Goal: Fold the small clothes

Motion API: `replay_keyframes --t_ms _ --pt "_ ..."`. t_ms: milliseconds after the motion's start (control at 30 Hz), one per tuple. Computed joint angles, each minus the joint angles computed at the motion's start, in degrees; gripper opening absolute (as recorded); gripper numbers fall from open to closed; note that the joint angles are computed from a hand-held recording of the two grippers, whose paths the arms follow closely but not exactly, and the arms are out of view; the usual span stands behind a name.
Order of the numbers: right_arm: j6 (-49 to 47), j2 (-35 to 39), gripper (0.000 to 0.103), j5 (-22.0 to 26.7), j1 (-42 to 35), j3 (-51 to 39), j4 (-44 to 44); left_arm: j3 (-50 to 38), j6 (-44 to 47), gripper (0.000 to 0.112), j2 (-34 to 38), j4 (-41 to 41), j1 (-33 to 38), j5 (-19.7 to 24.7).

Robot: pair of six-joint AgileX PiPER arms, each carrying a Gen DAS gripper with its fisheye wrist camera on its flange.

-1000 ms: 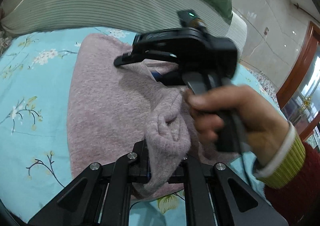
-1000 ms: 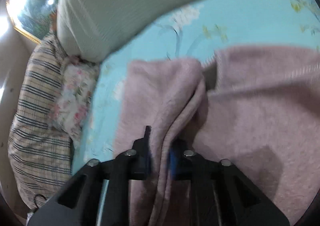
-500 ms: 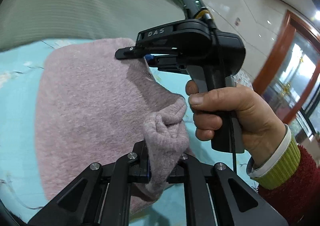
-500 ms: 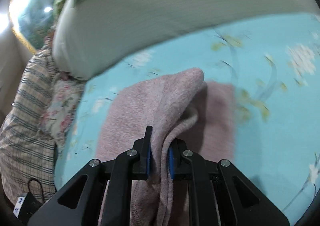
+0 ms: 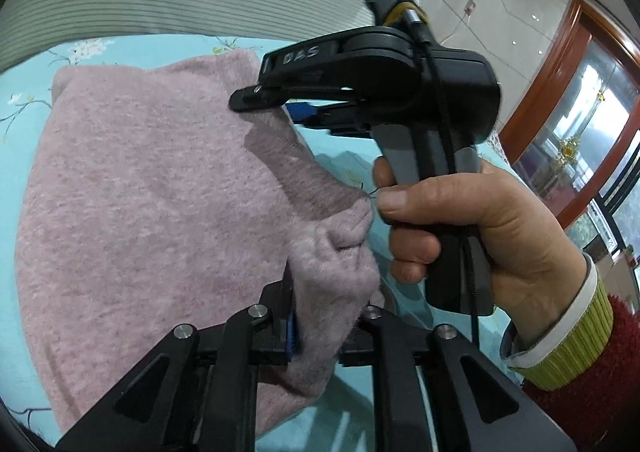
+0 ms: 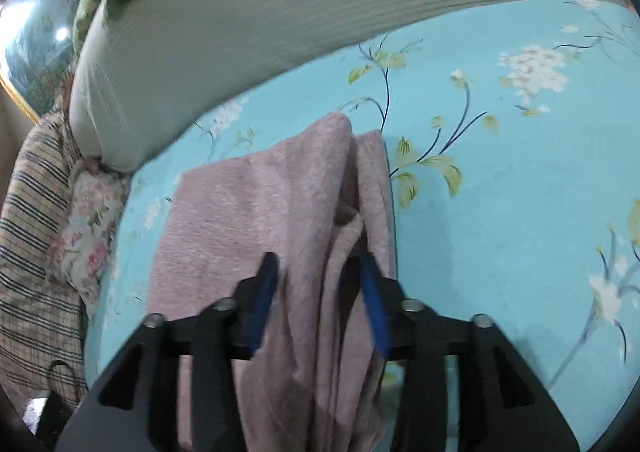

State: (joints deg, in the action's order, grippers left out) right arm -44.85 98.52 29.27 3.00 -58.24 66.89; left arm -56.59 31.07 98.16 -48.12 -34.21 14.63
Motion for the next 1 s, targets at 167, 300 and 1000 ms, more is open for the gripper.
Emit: replay_keyframes --t_ms 167,300,1000 --pt "-4.81 -8.12 0.088 -2.14 -1.19 7.89 3.83 5.16 8.29 0.066 -6.25 -8.9 4.91 4.93" --pt "-5.57 -8.46 0.088 0.61 -2.8 10.43 3.97 10.02 10.51 0.085 -13.55 -10.31 10.48 7.77" --pt "-12.13 4.0 0.069 8.94 -2.62 5.04 10.25 -7.76 10.21 0.09 9.64 -14.44 30.84 22.35"
